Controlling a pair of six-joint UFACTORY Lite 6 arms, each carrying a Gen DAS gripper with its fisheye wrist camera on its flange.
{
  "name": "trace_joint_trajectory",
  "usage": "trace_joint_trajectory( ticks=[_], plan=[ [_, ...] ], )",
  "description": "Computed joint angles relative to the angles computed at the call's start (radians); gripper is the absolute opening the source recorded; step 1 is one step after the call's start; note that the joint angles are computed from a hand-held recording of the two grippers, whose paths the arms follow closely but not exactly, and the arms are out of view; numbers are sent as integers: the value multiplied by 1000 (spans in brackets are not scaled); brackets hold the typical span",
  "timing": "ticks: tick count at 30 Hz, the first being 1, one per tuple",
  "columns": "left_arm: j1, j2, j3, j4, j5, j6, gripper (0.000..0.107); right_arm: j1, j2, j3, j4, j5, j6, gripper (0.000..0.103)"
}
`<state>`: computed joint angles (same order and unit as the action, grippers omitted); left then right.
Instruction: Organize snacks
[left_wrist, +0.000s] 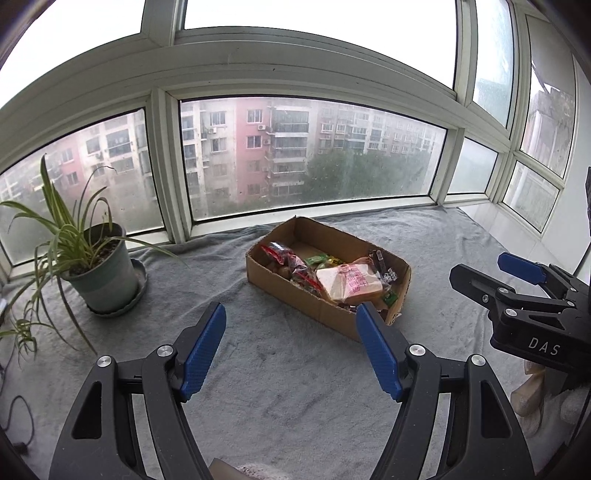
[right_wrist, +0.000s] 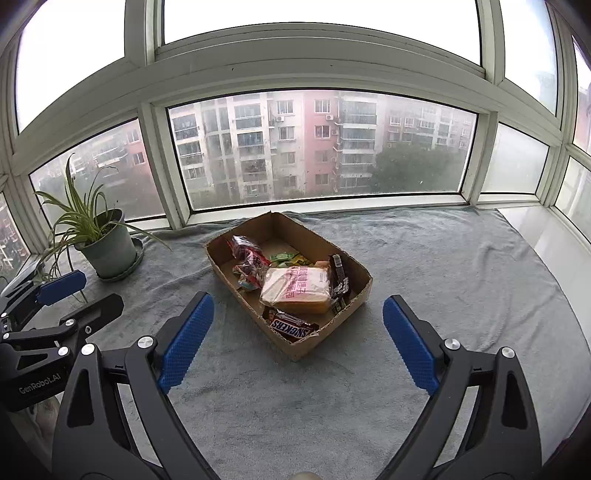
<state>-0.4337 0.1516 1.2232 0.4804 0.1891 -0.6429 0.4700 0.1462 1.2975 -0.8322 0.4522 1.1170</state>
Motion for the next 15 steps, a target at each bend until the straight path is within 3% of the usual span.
trace_joint_trajectory(
  ticks=[15],
  plan=[
    [-10,-5,-8,39,3,-43,73,1,6,6,6,0,-7,95]
  ],
)
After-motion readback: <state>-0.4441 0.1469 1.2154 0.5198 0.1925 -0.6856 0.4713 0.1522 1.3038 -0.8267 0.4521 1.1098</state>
